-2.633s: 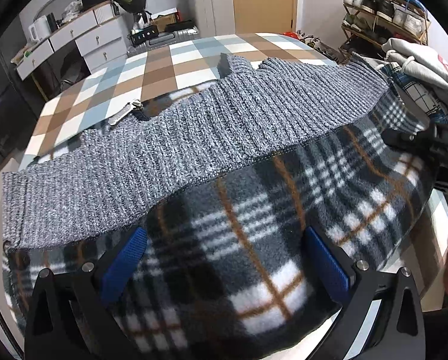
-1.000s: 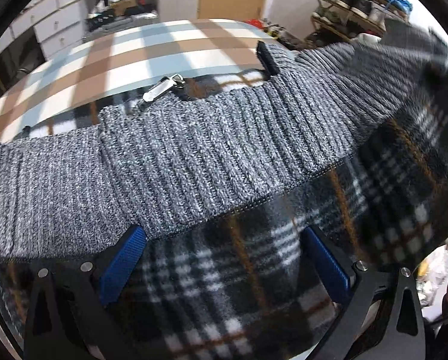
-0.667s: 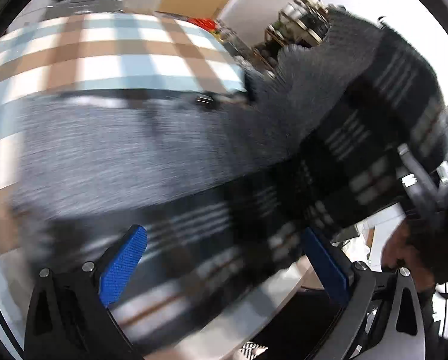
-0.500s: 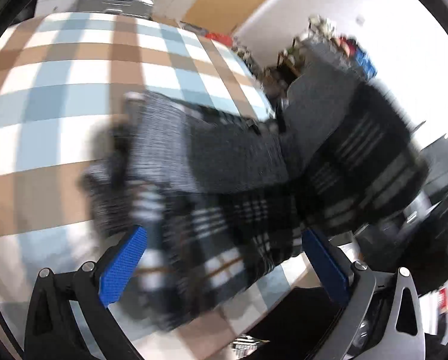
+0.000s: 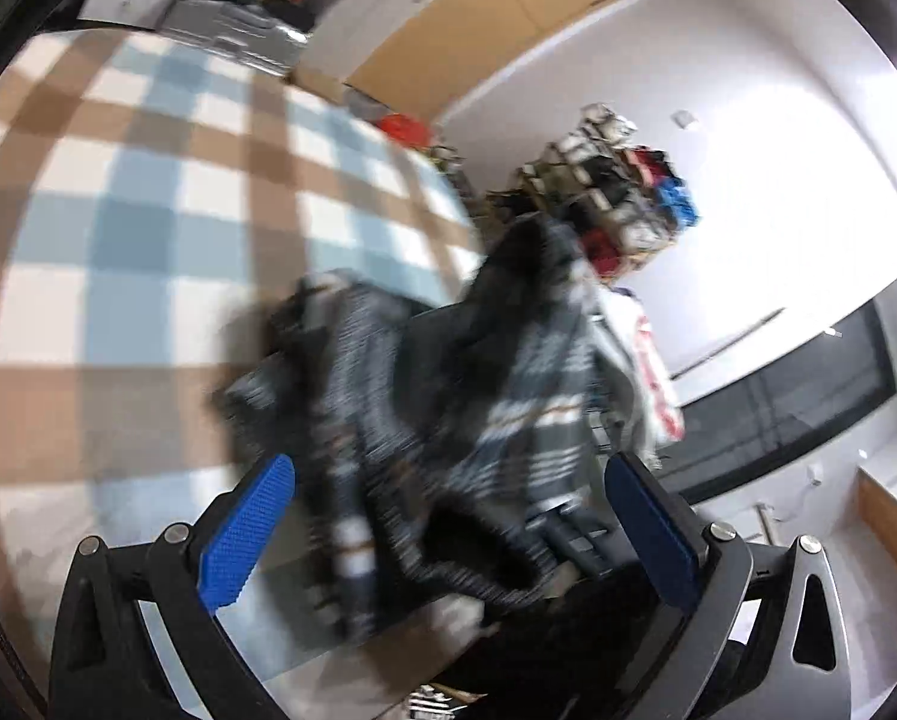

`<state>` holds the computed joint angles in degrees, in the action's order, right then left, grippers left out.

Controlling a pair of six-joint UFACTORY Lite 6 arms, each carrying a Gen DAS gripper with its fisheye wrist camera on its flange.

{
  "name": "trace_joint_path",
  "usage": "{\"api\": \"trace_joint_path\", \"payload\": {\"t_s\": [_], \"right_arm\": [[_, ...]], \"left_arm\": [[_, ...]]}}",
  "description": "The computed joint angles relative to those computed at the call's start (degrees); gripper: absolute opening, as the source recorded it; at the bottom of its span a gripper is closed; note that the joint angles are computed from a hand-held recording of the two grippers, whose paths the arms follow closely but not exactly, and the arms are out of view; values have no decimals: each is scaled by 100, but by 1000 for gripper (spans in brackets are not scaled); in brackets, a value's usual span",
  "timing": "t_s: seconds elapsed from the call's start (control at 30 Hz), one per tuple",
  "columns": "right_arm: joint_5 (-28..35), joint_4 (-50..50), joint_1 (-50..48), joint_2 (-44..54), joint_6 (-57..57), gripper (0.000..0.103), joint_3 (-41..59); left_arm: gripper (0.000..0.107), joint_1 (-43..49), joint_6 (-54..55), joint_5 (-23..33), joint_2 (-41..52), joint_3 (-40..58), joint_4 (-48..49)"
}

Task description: Fold large clothes

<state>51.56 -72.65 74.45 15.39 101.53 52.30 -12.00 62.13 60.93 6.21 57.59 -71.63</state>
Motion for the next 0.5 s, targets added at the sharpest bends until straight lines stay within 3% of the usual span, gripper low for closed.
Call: {"api": "trace_joint_path", "payload": {"t_s": [0.07,0.13,0.27,0.4,0.5], "right_arm": [[-231,-184,-58,-262,344,23,-294],[-291,-253,50,-441,584,23,-495],[-573,-363,145,-995,938,23,-1004],[-903,-467,158,-1494,1199,23,-1402],[-1174,-645,99,-1954,1359,23,-1755]], "left_arm": [[101,-499,-340,46,489,793,96],[101,-1059,-897,-377,808,1489,497],[101,-2285,-2859,-785,2208,3860,2118],[101,-2861,-4344,-368,3460,5923,3464],[101,-3040,-4700,-304,3786,6379,3815]]}}
